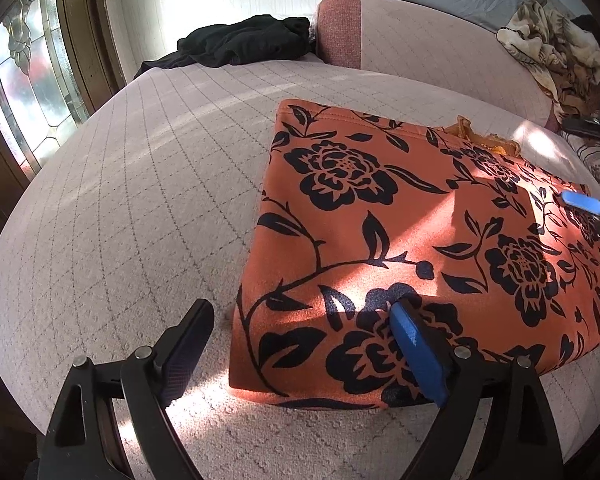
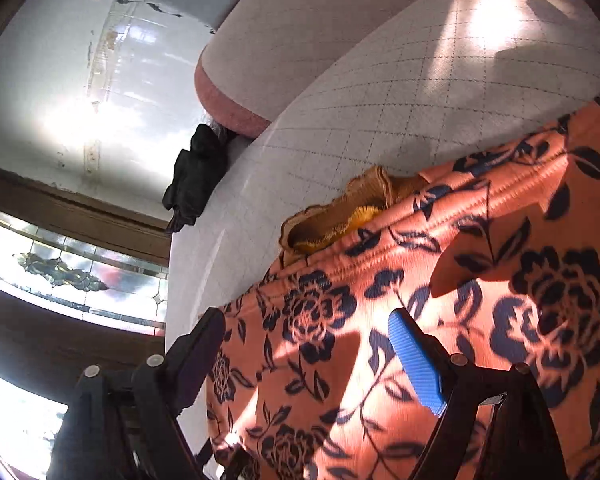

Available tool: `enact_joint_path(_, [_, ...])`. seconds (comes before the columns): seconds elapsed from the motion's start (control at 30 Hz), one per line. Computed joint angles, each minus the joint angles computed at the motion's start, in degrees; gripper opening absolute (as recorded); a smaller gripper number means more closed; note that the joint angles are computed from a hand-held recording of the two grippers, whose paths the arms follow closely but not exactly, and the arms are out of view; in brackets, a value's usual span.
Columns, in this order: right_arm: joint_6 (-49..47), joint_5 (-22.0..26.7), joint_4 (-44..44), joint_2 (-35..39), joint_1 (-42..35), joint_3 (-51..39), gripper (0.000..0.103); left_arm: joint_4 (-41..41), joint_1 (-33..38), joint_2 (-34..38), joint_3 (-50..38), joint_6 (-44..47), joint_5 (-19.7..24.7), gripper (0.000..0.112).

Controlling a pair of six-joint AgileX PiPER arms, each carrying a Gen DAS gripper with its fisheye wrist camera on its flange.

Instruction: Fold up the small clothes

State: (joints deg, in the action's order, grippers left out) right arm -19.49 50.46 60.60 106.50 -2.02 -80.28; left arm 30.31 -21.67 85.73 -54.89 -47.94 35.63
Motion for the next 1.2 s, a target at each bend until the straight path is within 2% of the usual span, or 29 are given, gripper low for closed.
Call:
enact_joint_path(0.07, [-6.9,1.0,4.7,-7.4,-2.4,10.8,0.086,0.2,-0.2,-0.3,0.3,-0.5,0.2,0.091])
enact_joint_path(0.2, [-9.8,1.1,3.3,-16.1,-10.8,25.0,0.086,-0.2,0.0,-0.9,0.5,-0.4,0.6,0.091])
enact_joint_path(0.3, [-12.6,5.9,4.1,-20.2,-20.7,31.0,0.086,2.0,-1.1,-2.5,0.5,-2.2,2.6,0.091])
enact_joint_path(0.4, [-18.3,9.6,3.9,-23.9,-27.8,33.6,0.087,3.9,-1.9,-4.0,1.0,-3.7,2.6,0.091])
enact_joint_path(0.47, [-17.2,8.6,0.4,-22.6,-30.5,34.0,0.087,-0.2,-0.6,-2.2,-0.2,-0.1,3.3,0.091])
enact_joint_path(0.5, [-17.0,9.9,0.6,-21.8,-32.8,34.2,0.087,-2.7,0.4,-0.5,-1.1,2.0,4.5,0.091])
enact_joint_path(0.53, [-18.1,12.3,2.1,-21.3,-35.0,34.3,0.087,-5.1,1.7,-0.5,-0.8,3.9,3.5,0.091])
enact_joint_path(0.6, [-17.4,12.3,1.0,-23.3,-35.5,33.0,0.087,-4.6,1.7,-1.4,-1.5,2.1,5.0,0.091])
enact_joint_path(0.7, [-17.7,15.1,2.3,-22.5,-35.1,28.8,0.087,0.2,-0.2,-3.3,-2.0,-1.1,5.5,0.09])
enact_joint_path(0.8, [-15.1,13.8,2.5,-18.3,-31.7,21.6,0.087,-1.2,-0.4,-3.1,-3.9,0.4,5.6,0.09])
enact_joint_path(0.93, [-9.6,12.7,3.1,-6.1,-26.3,7.3,0.087,-3.3,-0.4,-1.0,-6.2,1.8,5.0,0.09])
enact_joint_path(1.2, [8.4,10.4,-4.4,18.5,-21.1,-23.8,0.087,-4.1,0.2,2.5,-6.9,2.9,3.9,0.09])
